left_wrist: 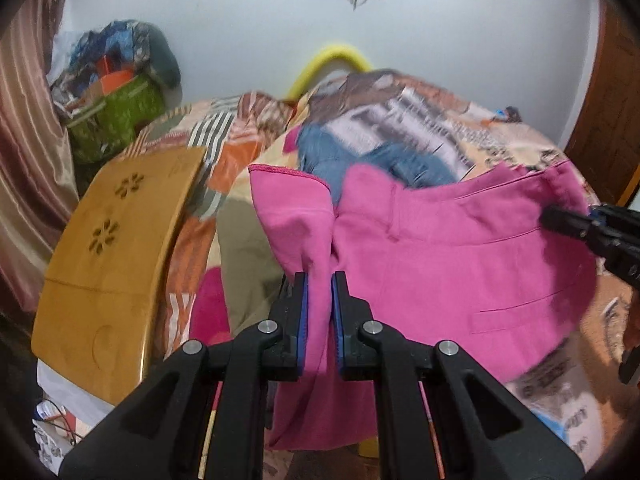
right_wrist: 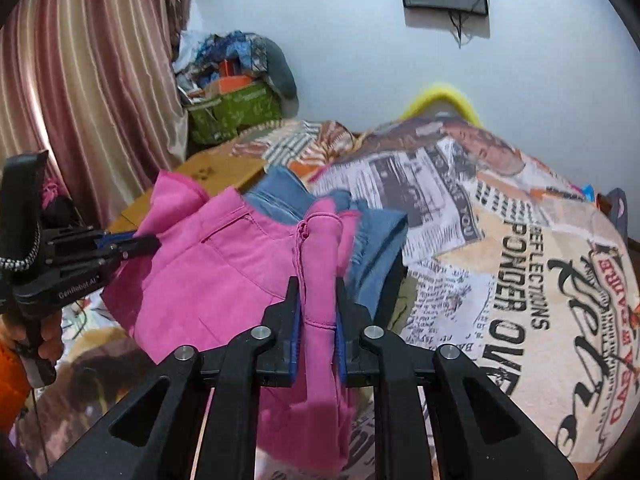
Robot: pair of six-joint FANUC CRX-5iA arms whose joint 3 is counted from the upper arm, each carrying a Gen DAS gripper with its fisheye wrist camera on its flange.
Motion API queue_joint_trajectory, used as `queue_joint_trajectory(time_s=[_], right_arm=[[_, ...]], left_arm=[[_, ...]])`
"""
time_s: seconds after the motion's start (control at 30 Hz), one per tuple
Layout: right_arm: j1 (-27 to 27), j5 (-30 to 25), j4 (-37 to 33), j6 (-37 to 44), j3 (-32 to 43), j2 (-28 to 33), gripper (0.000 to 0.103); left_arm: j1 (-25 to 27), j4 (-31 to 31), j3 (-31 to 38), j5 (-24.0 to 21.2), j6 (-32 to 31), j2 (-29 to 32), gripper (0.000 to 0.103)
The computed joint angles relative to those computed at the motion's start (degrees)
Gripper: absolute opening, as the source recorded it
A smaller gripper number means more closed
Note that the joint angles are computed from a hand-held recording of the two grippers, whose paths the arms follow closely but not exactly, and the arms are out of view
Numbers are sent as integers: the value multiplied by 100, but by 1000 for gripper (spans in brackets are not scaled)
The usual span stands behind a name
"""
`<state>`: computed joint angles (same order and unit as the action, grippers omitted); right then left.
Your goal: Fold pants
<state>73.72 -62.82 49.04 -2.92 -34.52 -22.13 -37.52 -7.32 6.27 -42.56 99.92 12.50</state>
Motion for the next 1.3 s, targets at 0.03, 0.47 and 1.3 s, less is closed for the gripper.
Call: queue_joint_trajectory(time_s=[0.03,0.47,1.3], right_arm=[[-56,66,-41,-9,-45,4,11],[401,-1008,-526,220,311,14,35],[4466,-4747,2036,-914,2218,1074,35]], left_arm=[[8,-21,-32,30,47,9,13],[-2,-308,-262,-398,741,-577,41],[-4177,-4173,-82,-2091,3794,-3607,44]])
